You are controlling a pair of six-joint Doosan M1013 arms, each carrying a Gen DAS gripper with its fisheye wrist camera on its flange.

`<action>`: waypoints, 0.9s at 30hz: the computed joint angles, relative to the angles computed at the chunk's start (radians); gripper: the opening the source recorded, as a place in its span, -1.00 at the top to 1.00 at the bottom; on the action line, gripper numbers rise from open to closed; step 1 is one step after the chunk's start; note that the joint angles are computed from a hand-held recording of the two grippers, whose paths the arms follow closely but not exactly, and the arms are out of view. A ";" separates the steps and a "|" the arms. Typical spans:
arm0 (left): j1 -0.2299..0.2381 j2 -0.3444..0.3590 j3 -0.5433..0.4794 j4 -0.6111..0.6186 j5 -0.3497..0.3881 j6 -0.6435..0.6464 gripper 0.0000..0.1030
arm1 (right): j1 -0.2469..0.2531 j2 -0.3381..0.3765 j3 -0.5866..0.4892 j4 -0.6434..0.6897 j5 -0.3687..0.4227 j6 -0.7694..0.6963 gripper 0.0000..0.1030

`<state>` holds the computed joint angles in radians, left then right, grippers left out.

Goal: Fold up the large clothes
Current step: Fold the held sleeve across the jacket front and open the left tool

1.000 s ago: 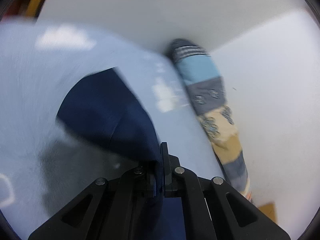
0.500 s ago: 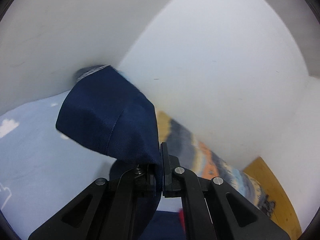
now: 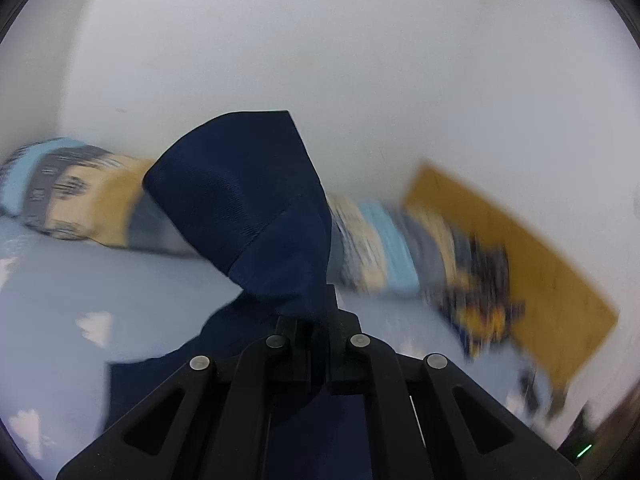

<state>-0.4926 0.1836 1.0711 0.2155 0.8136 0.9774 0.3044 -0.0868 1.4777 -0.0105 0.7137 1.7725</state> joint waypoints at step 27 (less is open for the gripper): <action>-0.071 -0.047 0.258 -0.213 0.088 0.189 -0.58 | -0.178 0.101 -0.099 0.459 0.201 -0.394 -0.70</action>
<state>-0.5633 0.1361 1.3288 0.0022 0.9014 1.1665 0.1268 0.0137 1.3791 0.4483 0.9150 1.3786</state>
